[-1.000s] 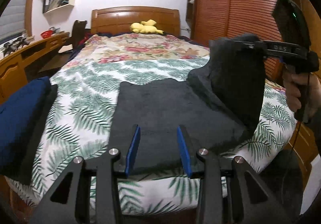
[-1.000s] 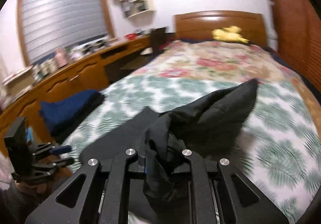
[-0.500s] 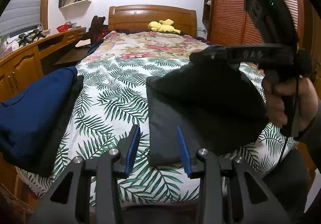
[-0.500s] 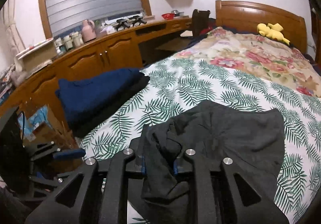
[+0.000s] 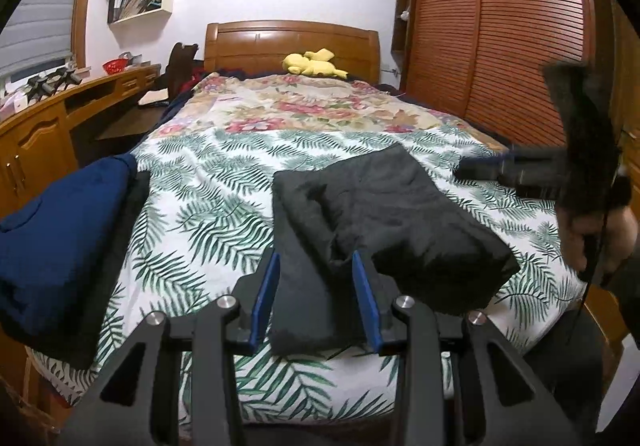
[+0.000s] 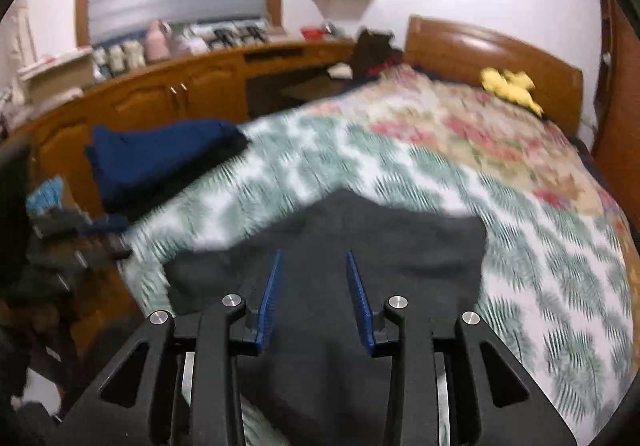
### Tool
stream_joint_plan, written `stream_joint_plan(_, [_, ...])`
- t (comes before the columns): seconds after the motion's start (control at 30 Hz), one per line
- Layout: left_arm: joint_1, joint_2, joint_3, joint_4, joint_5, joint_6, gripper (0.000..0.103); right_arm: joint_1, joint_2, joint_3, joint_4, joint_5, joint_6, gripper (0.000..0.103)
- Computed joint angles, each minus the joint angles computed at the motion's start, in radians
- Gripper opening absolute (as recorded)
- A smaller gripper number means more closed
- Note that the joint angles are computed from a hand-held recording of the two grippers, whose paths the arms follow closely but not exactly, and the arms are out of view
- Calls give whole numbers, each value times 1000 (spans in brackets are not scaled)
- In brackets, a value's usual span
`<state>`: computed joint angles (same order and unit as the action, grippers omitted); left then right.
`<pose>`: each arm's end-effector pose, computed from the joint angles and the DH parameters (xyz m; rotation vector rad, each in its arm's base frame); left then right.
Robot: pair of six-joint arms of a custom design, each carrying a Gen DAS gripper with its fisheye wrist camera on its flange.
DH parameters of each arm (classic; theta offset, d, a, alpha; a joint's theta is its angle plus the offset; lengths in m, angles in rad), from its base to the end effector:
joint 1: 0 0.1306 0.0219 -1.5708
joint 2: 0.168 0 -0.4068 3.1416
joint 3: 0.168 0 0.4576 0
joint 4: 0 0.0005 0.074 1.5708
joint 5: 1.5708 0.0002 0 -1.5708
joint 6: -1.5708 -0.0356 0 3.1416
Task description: Fold large clothes
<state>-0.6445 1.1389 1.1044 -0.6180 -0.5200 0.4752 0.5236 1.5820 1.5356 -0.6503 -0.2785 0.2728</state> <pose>0.3751 -0.2604 0.4437 -0.0980 2.1245 -0.0783 0.5448 0.3252 0.4401 -1.0170 2.0344 0.4482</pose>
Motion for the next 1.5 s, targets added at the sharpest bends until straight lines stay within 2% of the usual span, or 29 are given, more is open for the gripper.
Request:
stream_joint_plan(0.23, [-7, 82, 65, -8, 28, -26, 36, -45, 1, -72, -31, -4, -30, 33])
stream_joint_plan(0.63, [1, 179, 128, -39, 61, -16, 36, -63, -38, -166, 49, -44, -61, 34])
stream_joint_plan(0.87, [13, 203, 108, -53, 89, 20, 36, -61, -51, -199, 109, -17, -78, 44])
stream_joint_plan(1.07, [18, 213, 109, -20, 106, 10, 35, -65, -53, -209, 129, -10, -102, 51])
stream_joint_plan(1.1, [17, 211, 111, -11, 103, -4, 25, -67, -51, -204, 121, -11, -103, 52])
stream_joint_plan(1.2, [18, 195, 110, 1, 97, -26, 5, -69, -47, -189, 95, -11, -100, 52])
stream_joint_plan(1.3, [15, 168, 99, 22, 98, -61, 2, -71, -45, -176, 64, -22, -98, 53])
stream_joint_plan(1.5, [25, 103, 63, 28, 60, -61, 1, -77, -50, -163, 33, -82, -131, 53])
